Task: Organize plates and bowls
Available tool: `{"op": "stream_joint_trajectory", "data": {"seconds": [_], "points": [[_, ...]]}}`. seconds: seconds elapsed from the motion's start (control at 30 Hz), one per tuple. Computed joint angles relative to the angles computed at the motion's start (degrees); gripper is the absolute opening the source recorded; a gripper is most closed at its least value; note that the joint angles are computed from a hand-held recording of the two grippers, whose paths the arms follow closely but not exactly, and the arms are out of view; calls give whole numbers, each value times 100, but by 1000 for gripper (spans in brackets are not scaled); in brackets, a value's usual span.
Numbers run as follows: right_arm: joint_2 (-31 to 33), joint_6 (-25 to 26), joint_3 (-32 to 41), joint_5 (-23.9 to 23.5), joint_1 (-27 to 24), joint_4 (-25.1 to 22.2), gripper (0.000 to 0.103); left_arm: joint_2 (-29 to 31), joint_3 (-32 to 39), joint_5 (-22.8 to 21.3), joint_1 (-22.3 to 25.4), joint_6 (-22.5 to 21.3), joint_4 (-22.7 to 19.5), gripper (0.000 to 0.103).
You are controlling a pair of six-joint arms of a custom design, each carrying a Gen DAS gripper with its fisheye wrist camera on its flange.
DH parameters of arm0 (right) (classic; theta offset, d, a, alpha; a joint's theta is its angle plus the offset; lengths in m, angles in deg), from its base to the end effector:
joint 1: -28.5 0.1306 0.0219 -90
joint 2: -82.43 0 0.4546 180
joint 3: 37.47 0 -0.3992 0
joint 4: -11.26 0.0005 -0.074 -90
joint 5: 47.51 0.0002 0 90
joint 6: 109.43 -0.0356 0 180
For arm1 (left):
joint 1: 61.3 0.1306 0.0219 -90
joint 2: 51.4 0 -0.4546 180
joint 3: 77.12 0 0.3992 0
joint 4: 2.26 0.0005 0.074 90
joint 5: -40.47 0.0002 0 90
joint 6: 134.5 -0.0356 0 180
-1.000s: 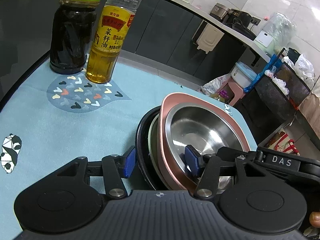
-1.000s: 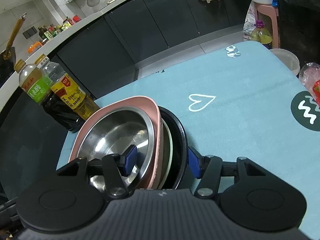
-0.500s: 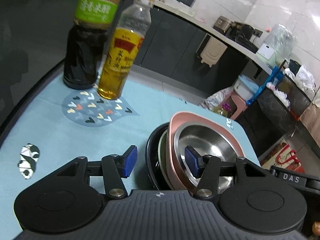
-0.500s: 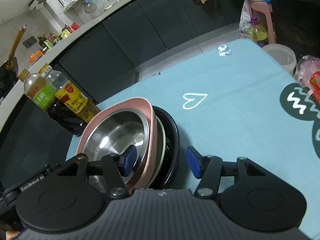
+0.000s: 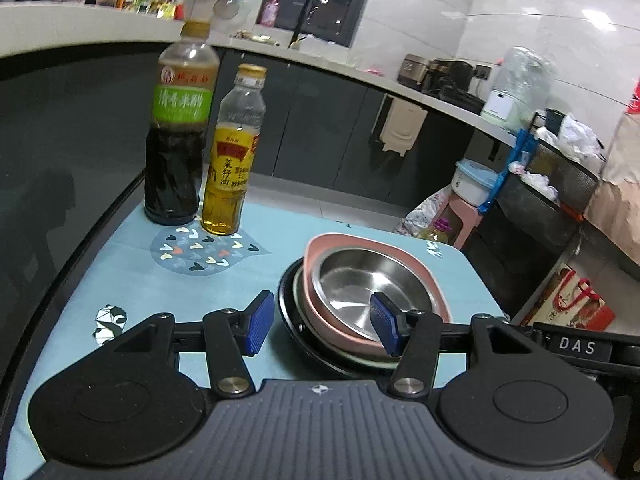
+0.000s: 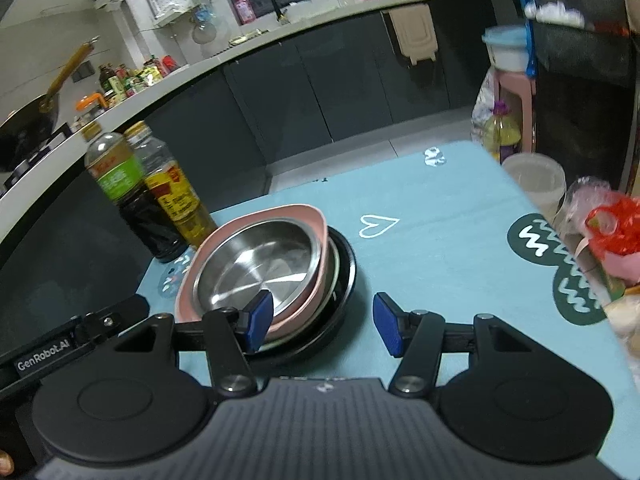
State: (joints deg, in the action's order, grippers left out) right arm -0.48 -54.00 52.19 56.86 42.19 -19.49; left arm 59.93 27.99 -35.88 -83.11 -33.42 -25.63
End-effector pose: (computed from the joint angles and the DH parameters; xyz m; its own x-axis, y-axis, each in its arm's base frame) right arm 0.5453 0.1232 0.4629 -0.5171 0.4398 -0.7343 0.3081 0.8960 0.3197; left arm 0.6266 -0.2603 0.4570 -0.5559 0.0213 -0.8310 0.4532 0.8458 -0.2815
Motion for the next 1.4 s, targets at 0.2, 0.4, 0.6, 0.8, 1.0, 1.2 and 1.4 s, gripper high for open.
{"op": "stream_joint_trajectory", "data": {"seconds": [0.2,0.4,0.6,0.8,1.0,1.2,1.4], "points": [[-301,185,-253,561,379,94,53,-478,-599,-13,-58,-233,332,51],[-482,300,-427,1165,709,125,53,-916,-1158,-252,-132,-348,710,55],[-613,412,-608,1651,994,178,53,-1215,-1577,-607,-225,-466,903,56],[-705,259,-721,1863,1159,75,54,-1402,-1790,-786,-287,-598,802,56],[-766,62,-746,2083,1293,-118,54,-1557,-1925,-910,-365,-805,528,56],[-810,-125,-764,2182,1375,-270,54,-1546,-1749,-1049,-428,-934,-268,56],[-816,-152,-747,2278,1438,-334,53,-1615,-1835,-1125,-438,-954,-354,56]]}}
